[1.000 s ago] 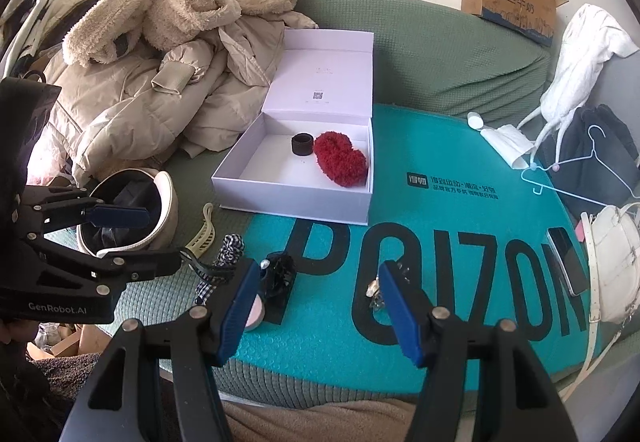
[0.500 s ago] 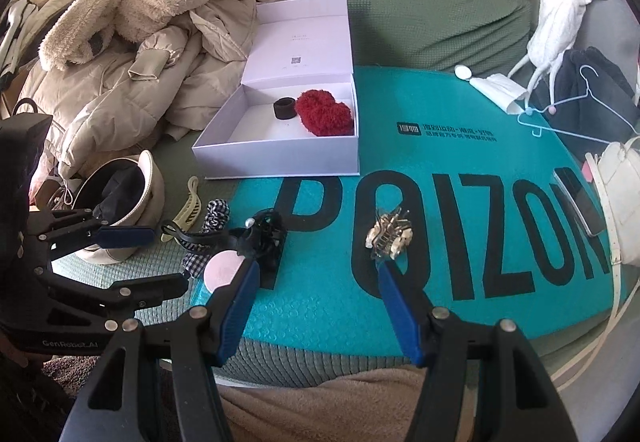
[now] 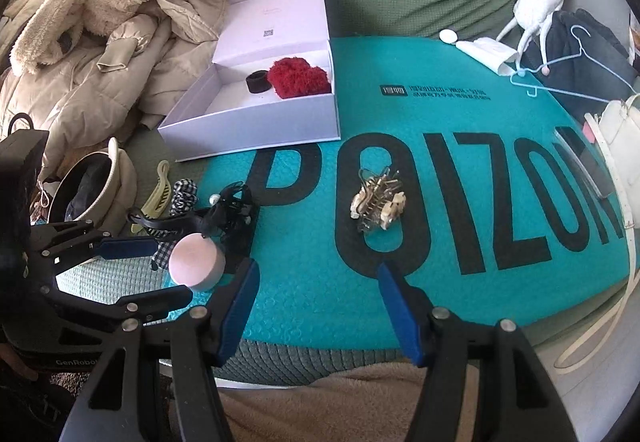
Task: Organize objects
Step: 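Grasp the pink compact with the left gripper while the right grasps the gold claw clip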
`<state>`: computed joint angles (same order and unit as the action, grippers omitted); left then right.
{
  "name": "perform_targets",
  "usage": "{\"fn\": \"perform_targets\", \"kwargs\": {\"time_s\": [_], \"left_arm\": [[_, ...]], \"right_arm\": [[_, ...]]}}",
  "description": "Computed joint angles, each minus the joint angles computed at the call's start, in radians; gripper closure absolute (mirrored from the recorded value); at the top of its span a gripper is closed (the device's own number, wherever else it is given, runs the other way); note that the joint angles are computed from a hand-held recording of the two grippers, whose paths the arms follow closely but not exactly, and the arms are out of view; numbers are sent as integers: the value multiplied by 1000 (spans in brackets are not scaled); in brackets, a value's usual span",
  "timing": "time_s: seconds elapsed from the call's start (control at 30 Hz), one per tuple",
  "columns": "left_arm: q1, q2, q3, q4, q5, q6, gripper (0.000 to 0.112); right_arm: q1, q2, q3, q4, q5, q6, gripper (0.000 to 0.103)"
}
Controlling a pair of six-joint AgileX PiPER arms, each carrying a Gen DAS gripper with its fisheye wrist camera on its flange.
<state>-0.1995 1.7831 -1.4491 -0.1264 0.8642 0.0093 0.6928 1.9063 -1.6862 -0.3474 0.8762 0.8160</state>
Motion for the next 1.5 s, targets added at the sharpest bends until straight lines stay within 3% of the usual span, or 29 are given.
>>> {"fn": "perform_targets", "kwargs": {"time_s": [0.4,0.77,0.97,1.0,1.03,1.07,1.5], "left_arm": [[18,67,1,-52,-44,45,60],[26,127,-55,-153,-65,152,63],[2,164,-104,-120,-70,128,62],[3,168,-111,-123,-72,127,62],[3,173,-117,-123,-73,125,62],[3,178,-123,-120,-74,122,62],[-8,221,-173,-83,-106,135,62]], "right_arm": [[-58,33,22,-30,-74,87,41],[-123,142,-91,-43,-96,51,41],[-171,230,-218,108,-45,-70,41],[-176,226,-208,113,-60,-67,44],[-179,221,-196,113,-73,-62,55],[-181,220,-191,116,-77,-62,60],[-129,118,-20,64,-102,18,65]]}}
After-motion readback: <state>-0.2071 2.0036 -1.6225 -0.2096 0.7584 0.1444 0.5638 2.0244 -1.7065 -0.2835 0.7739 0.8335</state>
